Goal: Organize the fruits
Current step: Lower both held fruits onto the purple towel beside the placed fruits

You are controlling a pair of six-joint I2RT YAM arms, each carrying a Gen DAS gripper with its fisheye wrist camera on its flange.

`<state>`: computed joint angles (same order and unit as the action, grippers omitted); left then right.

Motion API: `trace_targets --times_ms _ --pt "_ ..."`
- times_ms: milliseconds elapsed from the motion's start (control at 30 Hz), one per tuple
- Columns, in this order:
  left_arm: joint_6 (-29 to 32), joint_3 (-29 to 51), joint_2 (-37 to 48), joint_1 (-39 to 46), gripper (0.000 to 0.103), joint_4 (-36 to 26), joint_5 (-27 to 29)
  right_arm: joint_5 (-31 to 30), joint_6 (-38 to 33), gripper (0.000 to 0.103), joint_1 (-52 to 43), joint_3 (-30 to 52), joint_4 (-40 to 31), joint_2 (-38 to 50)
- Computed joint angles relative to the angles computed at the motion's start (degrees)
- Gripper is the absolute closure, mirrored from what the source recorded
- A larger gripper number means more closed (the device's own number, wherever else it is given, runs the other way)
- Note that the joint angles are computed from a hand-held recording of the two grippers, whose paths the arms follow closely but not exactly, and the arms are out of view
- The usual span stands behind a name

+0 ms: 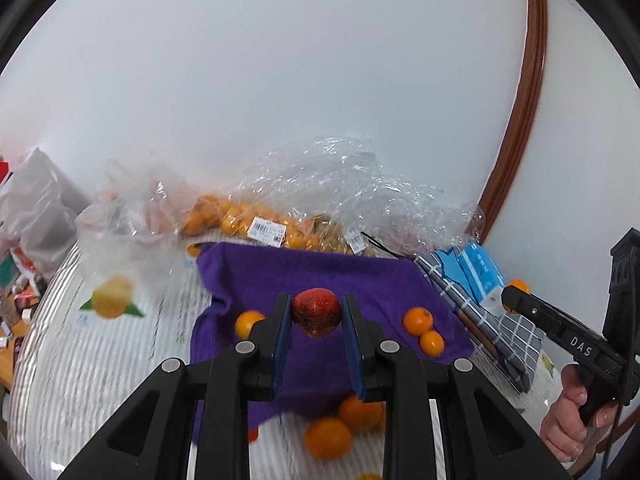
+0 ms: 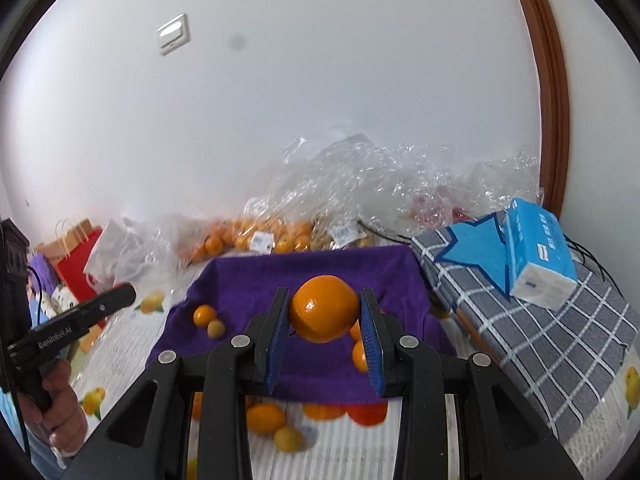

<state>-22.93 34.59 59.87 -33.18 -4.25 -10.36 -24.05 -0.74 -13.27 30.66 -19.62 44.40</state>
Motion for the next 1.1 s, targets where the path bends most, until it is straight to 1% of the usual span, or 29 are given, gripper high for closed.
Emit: trace_targets --times_ms 100,167,200,300,333,367,400,467,600,733,967,1100 --pt "0.6 -0.6 4.7 2.7 0.079 5.6 2.4 -0.1 1.1 0.069 -0.1 0.2 4.3 4.6" --pt "1.0 -1.8 7.0 4.1 0.079 8.4 3.6 0.4 1.7 0.069 -0.3 -0.6 8.6 8.5" --pt "1.2 -2.3 8.0 4.3 0.079 9.5 3.6 -0.1 1.9 0.069 -0.9 -1.4 11.0 10.6" --pt "2.5 -2.1 12.1 4.3 0.079 10.2 1.7 -0.9 2.4 0.069 -1.7 -3.3 16.5 15.6" --pt "2.7 -1.8 13.3 4.1 0.079 10.3 0.3 2.2 1.8 0.069 -0.5 -2.5 16.0 17.4" --pt "2.8 -1.4 13.8 4.3 0.079 10.2 0.1 3.3 1.6 0.069 -0.2 -2.5 16.5 18.1" --pt "2.7 -1.4 14.0 4.7 0.079 10.4 0.7 2.8 1.6 0.069 -0.7 -3.0 17.7 18.7" --pt "2.4 -1.6 14.0 5.2 0.079 10.5 1.9 2.7 1.4 0.069 -1.4 -2.5 17.5 20.2" --pt "2.6 -1.9 13.9 5.6 0.079 10.9 1.9 3.1 0.9 0.069 -2.7 -2.7 18.3 21.4" --pt "1.3 -1.9 14.6 7.7 0.079 10.9 4.1 2.6 1.1 0.069 -4.1 -2.4 18.1 22.2" --pt "-1.6 -0.9 17.2 11.2 0.079 9.5 4.8 1.4 1.7 0.069 -4.0 -1.4 18.0 26.1" --pt "-1.6 -0.7 18.3 11.5 0.079 9.5 5.1 5.3 0.8 0.069 -0.4 -1.8 18.3 27.3"
